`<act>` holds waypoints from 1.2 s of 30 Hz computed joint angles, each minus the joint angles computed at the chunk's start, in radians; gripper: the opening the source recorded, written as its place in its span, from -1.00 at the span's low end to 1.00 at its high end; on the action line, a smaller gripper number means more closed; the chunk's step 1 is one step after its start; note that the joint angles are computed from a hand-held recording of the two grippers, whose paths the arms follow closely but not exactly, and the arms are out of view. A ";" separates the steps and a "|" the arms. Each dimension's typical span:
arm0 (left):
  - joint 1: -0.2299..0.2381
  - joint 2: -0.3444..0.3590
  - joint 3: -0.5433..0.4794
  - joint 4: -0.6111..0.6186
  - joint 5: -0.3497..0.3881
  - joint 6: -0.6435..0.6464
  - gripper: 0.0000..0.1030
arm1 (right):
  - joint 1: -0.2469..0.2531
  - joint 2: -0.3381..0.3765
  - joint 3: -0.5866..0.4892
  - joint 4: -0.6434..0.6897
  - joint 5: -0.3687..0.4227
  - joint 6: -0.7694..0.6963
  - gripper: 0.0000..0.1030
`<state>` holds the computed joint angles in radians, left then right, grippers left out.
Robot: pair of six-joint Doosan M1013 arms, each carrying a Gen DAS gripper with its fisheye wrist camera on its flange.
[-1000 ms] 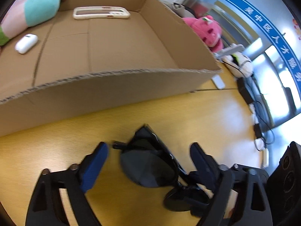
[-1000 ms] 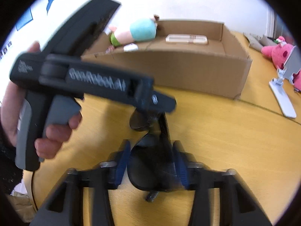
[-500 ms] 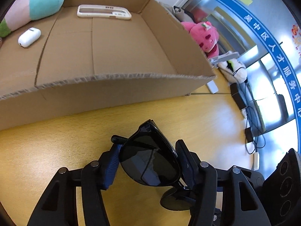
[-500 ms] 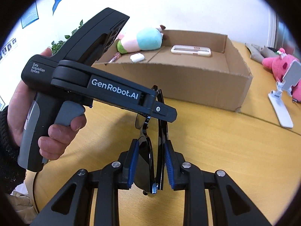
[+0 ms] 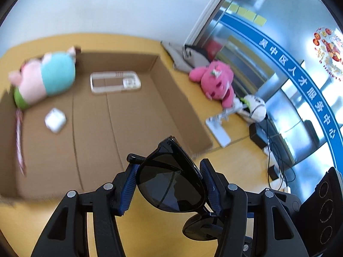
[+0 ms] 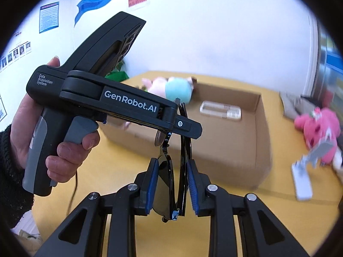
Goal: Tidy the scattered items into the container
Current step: 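Carry the sunglasses over the box with both grippers and lower them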
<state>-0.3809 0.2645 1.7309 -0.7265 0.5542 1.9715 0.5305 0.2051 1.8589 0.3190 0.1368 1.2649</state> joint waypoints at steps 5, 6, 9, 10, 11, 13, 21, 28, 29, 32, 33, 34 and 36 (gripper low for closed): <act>0.036 0.031 -0.112 0.060 0.061 -0.035 0.20 | -0.025 0.037 -0.105 0.143 0.036 -0.169 -0.51; 0.043 0.044 -0.145 0.088 0.078 -0.052 0.20 | -0.030 0.047 -0.129 0.151 0.051 -0.180 -0.51; 0.062 0.080 -0.220 0.131 0.124 -0.094 0.20 | -0.051 0.087 -0.211 0.195 0.116 -0.221 -0.51; 0.068 0.096 -0.249 0.150 0.142 -0.105 0.20 | -0.058 0.102 -0.237 0.217 0.139 -0.236 -0.51; 0.073 0.112 -0.275 0.168 0.160 -0.119 0.20 | -0.067 0.120 -0.267 0.241 0.170 -0.250 -0.51; 0.085 0.146 -0.324 0.187 0.195 -0.142 0.20 | -0.081 0.154 -0.321 0.260 0.223 -0.249 -0.51; 0.129 0.292 -0.480 0.215 0.331 -0.197 0.20 | -0.111 0.301 -0.501 0.241 0.401 -0.153 -0.51; 0.152 0.400 -0.552 0.278 0.421 -0.287 0.20 | -0.124 0.427 -0.612 0.274 0.531 -0.071 -0.51; 0.150 0.407 -0.555 0.287 0.428 -0.297 0.19 | -0.125 0.440 -0.621 0.275 0.546 -0.063 -0.51; 0.148 0.440 -0.571 0.321 0.466 -0.337 0.19 | -0.129 0.476 -0.646 0.284 0.596 -0.023 -0.51; 0.146 0.447 -0.575 0.330 0.473 -0.345 0.18 | -0.130 0.485 -0.654 0.282 0.612 0.000 -0.51; 0.143 0.454 -0.578 0.346 0.481 -0.355 0.18 | -0.129 0.491 -0.658 0.277 0.623 0.019 -0.51; 0.139 0.464 -0.583 0.357 0.491 -0.356 0.17 | -0.126 0.500 -0.665 0.251 0.640 0.059 -0.51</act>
